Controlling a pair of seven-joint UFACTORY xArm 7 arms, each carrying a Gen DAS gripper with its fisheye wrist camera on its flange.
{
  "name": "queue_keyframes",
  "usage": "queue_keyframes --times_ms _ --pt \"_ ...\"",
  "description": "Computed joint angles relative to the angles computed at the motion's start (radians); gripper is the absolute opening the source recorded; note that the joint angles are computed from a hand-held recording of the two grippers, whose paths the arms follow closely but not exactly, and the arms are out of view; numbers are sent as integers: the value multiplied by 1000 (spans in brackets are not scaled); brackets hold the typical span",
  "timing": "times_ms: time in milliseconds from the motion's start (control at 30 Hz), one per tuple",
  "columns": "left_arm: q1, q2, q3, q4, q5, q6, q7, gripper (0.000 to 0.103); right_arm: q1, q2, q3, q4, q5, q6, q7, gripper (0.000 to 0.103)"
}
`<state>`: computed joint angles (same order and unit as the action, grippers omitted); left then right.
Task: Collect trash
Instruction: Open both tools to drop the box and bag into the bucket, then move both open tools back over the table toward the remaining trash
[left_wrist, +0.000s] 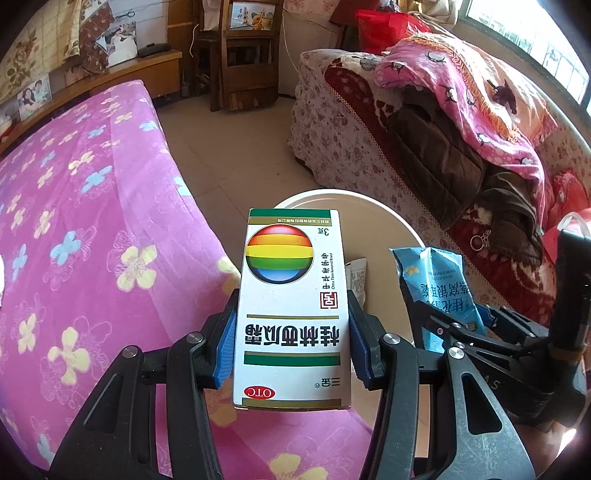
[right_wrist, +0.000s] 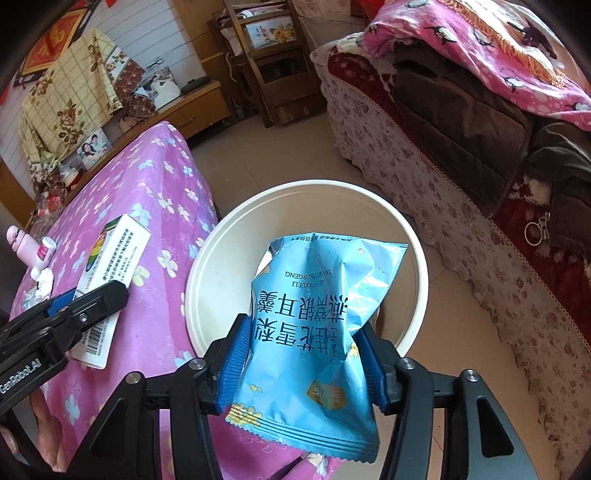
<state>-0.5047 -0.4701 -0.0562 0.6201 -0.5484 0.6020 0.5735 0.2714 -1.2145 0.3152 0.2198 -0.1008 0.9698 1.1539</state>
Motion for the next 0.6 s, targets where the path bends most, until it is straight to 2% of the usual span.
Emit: queue_keyframes --times_ms 100,333,600 --pt "0 11 8 7 -9 16 0 50 -6 7 -7 -2 3 7 3 68" --pt "7 9 16 7 -31 32 11 55 1 -1 -9 -9 11 13 14 68" --pt "20 -33 17 -12 -27 29 21 56 6 6 8 14 10 22 23 68"
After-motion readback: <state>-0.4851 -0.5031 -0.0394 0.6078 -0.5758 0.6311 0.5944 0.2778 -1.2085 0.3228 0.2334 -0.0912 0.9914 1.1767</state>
